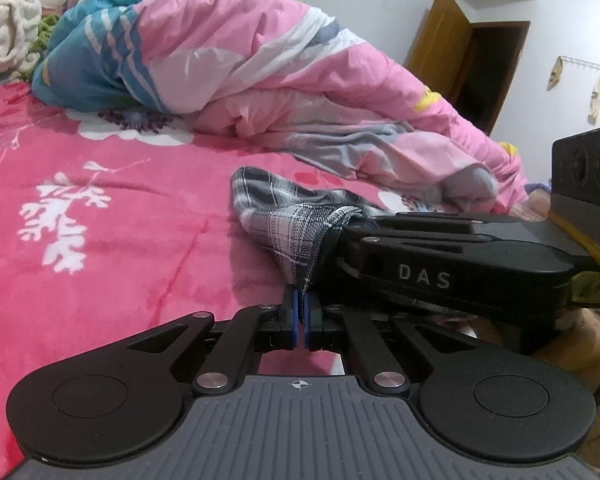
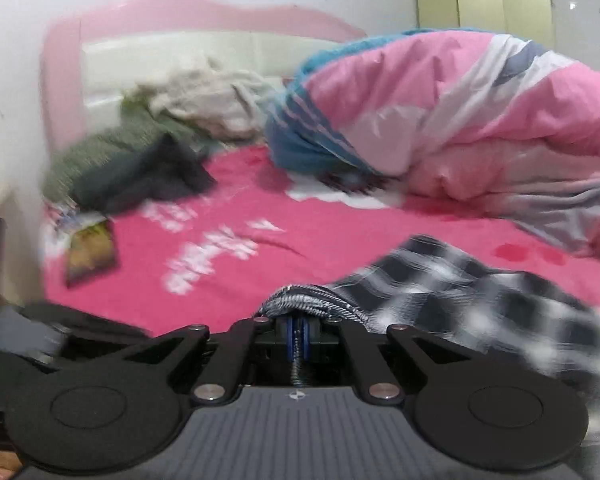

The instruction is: Fold clothes

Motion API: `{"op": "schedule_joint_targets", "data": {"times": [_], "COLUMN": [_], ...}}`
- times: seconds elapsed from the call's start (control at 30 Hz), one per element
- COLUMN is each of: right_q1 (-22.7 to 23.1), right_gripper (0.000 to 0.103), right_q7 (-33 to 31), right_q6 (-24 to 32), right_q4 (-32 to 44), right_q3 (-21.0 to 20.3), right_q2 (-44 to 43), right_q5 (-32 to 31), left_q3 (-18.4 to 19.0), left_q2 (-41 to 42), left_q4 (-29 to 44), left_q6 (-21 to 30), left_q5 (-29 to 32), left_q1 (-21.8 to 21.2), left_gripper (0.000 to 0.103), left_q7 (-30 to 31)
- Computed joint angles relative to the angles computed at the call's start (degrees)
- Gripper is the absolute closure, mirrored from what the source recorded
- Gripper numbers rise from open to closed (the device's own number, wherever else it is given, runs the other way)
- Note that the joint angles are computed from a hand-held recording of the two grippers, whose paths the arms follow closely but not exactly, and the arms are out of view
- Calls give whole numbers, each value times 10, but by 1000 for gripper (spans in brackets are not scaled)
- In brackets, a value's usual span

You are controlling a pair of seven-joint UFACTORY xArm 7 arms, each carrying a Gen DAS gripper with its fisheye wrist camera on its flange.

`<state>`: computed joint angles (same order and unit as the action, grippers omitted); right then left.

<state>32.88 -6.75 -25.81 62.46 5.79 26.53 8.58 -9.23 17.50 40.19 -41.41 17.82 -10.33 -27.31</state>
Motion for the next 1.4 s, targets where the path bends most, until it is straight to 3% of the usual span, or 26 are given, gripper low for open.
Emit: {"op": "schedule_joint_targets", "data": {"times": [0.1,0.2,0.27,0.33,0.37,0.43,0.5,0.63,0.7,0.8,0.9,1.0,1.13,1.23,1.4], "right_q1": [22,-21,-112,-185,-215,-273,-289,-240,-219,-153,-129,-69,-68,-44,-76], "right_gripper": [80,63,49,27,27,27,27,36,43,59,73,73,73,72,71], "right_q7": [-24,5,63,130,166,256,307,256,247,186,165,117,102,64,83], "right_q6": [34,37,34,11,-4,-28,-50,-38,-17,-5,10,18,-12,-42,-68], "right_q4": [-5,-46,-87,-134,-155,-184,-203,-202,-180,-151,-137,-128,-155,-188,-277], "right_q3": [-22,14,85,132,146,167,158,109,89,45,34,-6,4,-4,18], "right_q2": [-10,-45,-75,-109,-126,-157,-178,-177,-158,-127,-101,-75,-98,-126,-206], "right_q5": [18,-11,-96,-186,-230,-329,-361,-272,-253,-168,-132,-56,-33,22,47], "left_q3": [-3,-5,-8,-11,-12,-9,4,21,20,18,17,11,-3,-7,5], "left_q2": [-4,-9,-11,-14,-17,-23,-28,-24,-18,-14,-8,-11,-15,-21,-43], "left_q4": [2,-4,-9,-12,-13,-19,-36,-60,-49,-32,-19,-10,-7,-9,-37], "left_q6": [31,36,31,33,36,34,4,-91,-92,-63,-38,19,59,63,21], "left_q5": [18,33,53,85,103,117,80,-7,-9,-43,-73,-56,-11,5,-38], "left_q1": [8,19,35,55,65,78,69,35,21,-10,-31,-22,13,26,13], "left_gripper": [102,100,100,100,100,100,100,98,96,92,92,92,92,92,92], "left_q7": [-12,-23,-49,-87,-108,-139,-134,-70,-41,16,61,56,1,-28,-34]}}
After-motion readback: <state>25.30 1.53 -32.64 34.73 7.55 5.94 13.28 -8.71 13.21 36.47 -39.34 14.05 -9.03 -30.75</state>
